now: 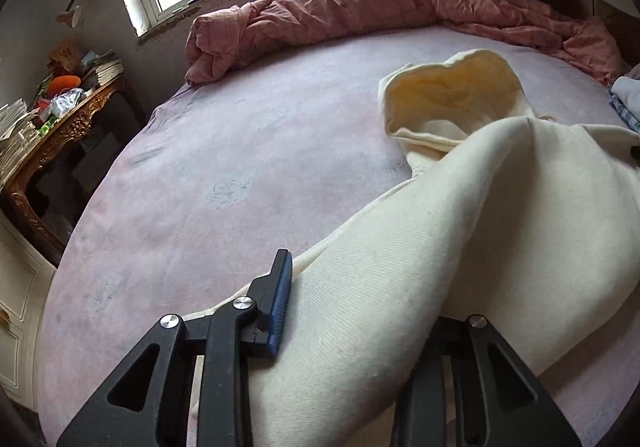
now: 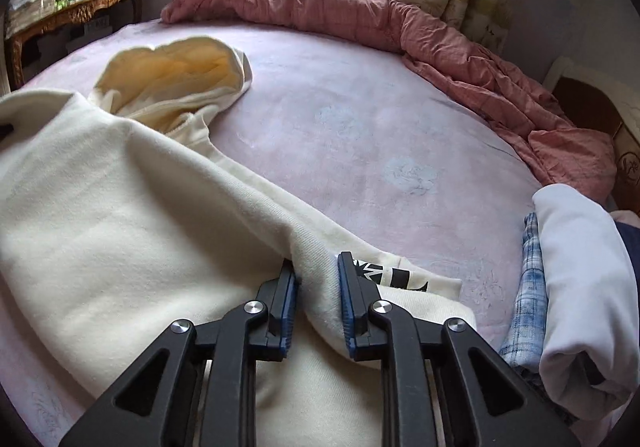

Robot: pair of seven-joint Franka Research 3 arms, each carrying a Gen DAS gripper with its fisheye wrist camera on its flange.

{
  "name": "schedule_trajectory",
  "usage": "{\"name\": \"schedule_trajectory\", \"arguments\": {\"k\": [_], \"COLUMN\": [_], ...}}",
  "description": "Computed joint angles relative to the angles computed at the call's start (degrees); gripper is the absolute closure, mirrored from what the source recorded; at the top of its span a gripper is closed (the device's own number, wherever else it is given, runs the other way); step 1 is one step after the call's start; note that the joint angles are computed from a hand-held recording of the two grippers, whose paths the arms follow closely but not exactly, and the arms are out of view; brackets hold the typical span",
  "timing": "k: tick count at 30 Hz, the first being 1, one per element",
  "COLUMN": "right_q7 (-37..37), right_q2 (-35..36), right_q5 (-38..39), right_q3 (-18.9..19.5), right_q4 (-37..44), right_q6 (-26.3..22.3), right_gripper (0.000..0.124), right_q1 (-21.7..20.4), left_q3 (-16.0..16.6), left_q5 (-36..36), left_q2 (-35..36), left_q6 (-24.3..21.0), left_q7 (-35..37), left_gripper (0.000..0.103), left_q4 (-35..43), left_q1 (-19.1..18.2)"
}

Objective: Fold large clothes

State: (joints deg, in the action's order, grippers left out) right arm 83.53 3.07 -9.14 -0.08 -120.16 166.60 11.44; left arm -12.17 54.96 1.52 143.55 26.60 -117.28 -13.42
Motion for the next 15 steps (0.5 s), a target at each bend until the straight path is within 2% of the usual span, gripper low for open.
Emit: {"name": "schedule_trajectory", "arguments": {"k": [2,3,4,5,6,7,9,11,14,15], "right_q7": [-9.2,-15.2,-18.9,-20.1,-17.8,-16.9,-19.1,-16.8,-4.8,-3.0], "right_q2": [-2.3,-3.7,-4.9,-6.3,-7.6,-8.9,-10.8,-11.6,-11.1,-10.5], "right_q5": [12.1,19.4,24.3,26.9,26.1,27.3,33.2,35.4,26.4,24.5], "right_q3": [1.3,1.6,1.5,1.2,1.3,1.1,-0.4,-0.7,1.7,1.6], "right_q4": [-2.1,-3.2,-4.1,-5.3,-6.4,-7.5,-8.7,-9.7,-10.6,-10.1], "right_q6": [0.4,0.6,1.0,1.6,2.1,2.7,2.8,3.1,2.6,1.4], "right_gripper": [0.097,0.092,0.083,0.073,0.054,0.049,0.049,0.049,0.048,0.048], "right_q1": [-1.0,-1.0,-0.8,-0.6,-1.1,-1.2,0.0,-0.7,-5.9,-6.6], "left_q3": [0.2,0.3,0.5,0.8,0.9,1.0,0.7,0.3,-1.0,-1.4], "left_q5": [5.0,6.7,7.1,6.9,6.2,5.2,3.3,1.4,-0.4,-1.0], "left_q2": [-2.9,-4.8,-6.6,-8.5,-9.9,-11.3,-13.7,-15.6,-17.4,-17.6], "left_q6": [2.3,4.2,6.7,10.1,12.9,15.6,18.5,20.7,21.1,21.2], "left_q7": [-5.2,-8.2,-10.1,-11.2,-11.6,-11.9,-13.4,-14.2,-14.5,-14.1], "left_gripper": [0.046,0.03,0.02,0.019,0.019,0.017,0.012,0.012,0.012,0.011], "left_q4": [-2.7,-4.4,-6.2,-8.2,-9.8,-11.3,-13.8,-15.9,-17.9,-18.5], "left_q1": [0.4,0.9,1.6,2.5,3.3,4.2,5.8,7.1,9.5,10.0]}}
